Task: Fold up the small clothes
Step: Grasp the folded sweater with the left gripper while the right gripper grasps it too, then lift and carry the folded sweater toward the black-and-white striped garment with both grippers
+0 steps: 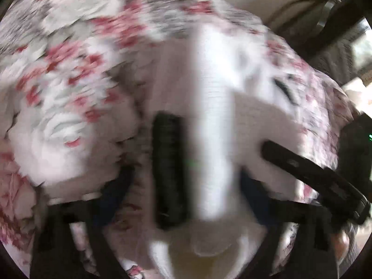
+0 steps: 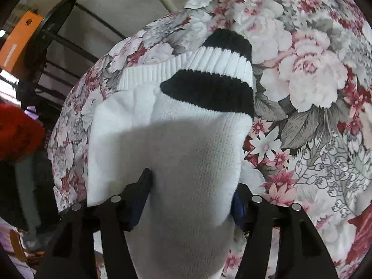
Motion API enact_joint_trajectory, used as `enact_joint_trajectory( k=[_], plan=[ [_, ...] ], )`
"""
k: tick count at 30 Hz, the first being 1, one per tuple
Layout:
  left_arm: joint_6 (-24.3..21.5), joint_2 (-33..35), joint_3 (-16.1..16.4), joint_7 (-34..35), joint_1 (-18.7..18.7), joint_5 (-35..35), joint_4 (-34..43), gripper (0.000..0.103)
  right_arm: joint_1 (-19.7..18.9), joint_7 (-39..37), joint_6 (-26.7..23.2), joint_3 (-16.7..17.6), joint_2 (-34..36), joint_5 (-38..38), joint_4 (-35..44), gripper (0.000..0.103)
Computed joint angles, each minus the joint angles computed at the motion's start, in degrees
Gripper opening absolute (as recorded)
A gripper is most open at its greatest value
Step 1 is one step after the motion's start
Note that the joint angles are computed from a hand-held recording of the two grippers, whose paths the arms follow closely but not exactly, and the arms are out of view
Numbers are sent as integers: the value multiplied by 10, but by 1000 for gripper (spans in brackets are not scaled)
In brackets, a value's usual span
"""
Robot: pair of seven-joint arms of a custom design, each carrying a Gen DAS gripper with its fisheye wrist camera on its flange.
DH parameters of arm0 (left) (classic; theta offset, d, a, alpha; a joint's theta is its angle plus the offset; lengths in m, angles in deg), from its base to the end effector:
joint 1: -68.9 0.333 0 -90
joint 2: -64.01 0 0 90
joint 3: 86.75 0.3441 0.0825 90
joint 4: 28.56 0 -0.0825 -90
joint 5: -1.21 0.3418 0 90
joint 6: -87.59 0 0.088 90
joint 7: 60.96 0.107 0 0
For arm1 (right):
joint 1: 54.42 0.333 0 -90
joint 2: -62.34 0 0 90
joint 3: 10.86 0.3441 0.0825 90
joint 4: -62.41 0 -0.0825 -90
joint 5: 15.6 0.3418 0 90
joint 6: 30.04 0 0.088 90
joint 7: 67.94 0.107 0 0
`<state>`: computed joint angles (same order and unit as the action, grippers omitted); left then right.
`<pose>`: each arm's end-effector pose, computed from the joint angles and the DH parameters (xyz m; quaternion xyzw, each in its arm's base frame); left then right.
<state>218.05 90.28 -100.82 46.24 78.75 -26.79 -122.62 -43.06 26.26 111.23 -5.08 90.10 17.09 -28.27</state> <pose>0.6679 -0.0344 0.4250 0.6647 -0.6991 0.2488 0.0869 0.6686 0.1913 0.4454 -0.6123 0.7304 0.0898 0.2890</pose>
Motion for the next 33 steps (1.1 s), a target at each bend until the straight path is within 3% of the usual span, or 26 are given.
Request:
enact_joint_trajectory(
  k=[3,7,16,27,33],
  plan=[
    [14,-11,4,-5,-14,23,-1,46,-4,-15,15,6,-16,13,-12,41],
    [40,-46,2,6,-23,39,-27,44,3,-34,24,4,-48,7,-25,40],
    [41,-137,-3,81,-41,-38,-76,43,-13,-64,39,-17,-172,28,-119,40],
    [58,-209,-9,102,-153,-65,-98,43,-44,-57,76,-71,-381,14,-298,40],
    [59,-237,-15,75,-210,-58,-109,43,-71,-59,57,-103,-469,1,-358,40]
  ],
)
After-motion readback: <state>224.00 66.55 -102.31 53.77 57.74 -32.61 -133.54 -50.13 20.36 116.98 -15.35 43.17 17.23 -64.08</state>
